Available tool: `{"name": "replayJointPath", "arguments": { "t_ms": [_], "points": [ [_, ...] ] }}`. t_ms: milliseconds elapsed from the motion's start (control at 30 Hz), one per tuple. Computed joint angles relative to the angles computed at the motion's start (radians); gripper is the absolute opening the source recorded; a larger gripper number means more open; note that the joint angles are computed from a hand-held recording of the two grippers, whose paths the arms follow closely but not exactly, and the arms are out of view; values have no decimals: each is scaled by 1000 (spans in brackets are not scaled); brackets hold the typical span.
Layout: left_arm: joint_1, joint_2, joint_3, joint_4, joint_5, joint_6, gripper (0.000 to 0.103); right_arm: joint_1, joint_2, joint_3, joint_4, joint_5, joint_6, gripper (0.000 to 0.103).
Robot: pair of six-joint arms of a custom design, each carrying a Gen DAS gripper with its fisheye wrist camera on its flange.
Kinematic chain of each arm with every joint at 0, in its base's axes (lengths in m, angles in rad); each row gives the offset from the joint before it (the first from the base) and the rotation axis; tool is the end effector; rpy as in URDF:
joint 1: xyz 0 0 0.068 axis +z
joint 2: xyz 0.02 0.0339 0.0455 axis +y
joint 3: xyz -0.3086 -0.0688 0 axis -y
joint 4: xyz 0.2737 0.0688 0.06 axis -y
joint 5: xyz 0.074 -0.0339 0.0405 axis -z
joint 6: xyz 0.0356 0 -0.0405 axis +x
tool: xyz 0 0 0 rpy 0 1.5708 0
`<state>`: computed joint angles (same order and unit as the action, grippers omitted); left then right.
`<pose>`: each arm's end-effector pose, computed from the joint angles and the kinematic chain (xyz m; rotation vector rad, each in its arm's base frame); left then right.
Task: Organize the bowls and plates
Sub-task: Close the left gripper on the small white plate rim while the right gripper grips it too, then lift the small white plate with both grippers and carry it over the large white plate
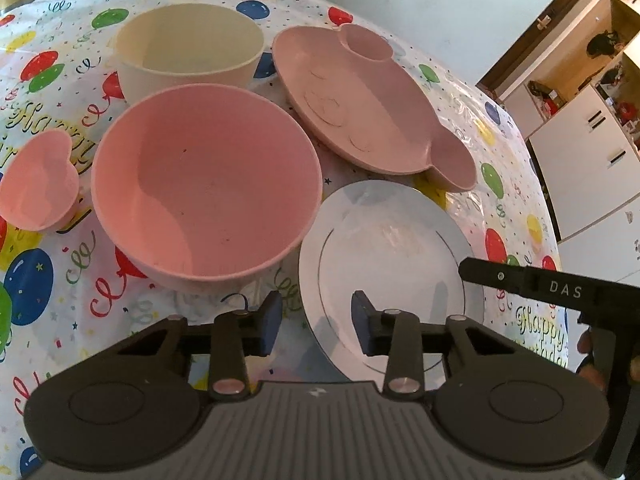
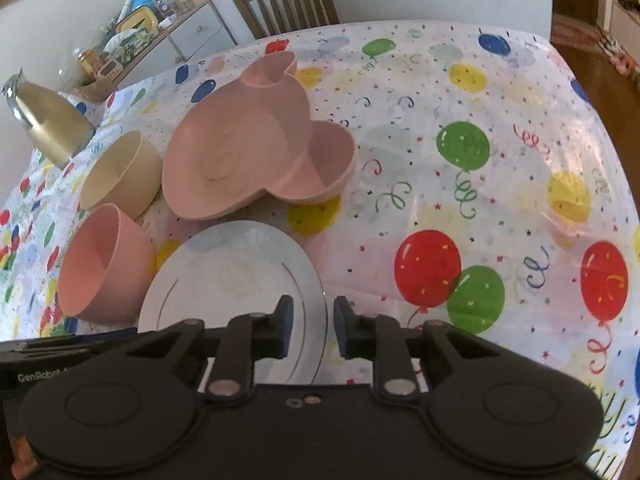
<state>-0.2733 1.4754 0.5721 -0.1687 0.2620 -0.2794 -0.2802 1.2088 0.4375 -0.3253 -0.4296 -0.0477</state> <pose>0.2469 -0.0788 0.1477 0.0819 2.6847 -0.5268 0.1938 -0.0403 0.1597 0.1637 2.5705 0.4522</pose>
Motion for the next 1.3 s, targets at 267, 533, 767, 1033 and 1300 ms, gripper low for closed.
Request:
{"name": "replayJointPath", "arguments": {
  "t_ms": [267,533,767,1033,1300],
  "points": [
    [34,43,20,16,56,-23,19,-37,28,-2,-7,-43,5,11],
    [56,46,20,5,87,-1,16,-65,0,-19,-19,-61,9,8],
    [52,7,5,-38,118,42,16,-106,-92,-50,-75,-63,-4,8],
    [52,-78,-5,-121,172,117,16,-194,-282,-69,-238,-84,-31,7],
    [67,-178,-9,-232,249,221,16,-358,-550,-53,-541,-135,-115,7]
  ]
}}
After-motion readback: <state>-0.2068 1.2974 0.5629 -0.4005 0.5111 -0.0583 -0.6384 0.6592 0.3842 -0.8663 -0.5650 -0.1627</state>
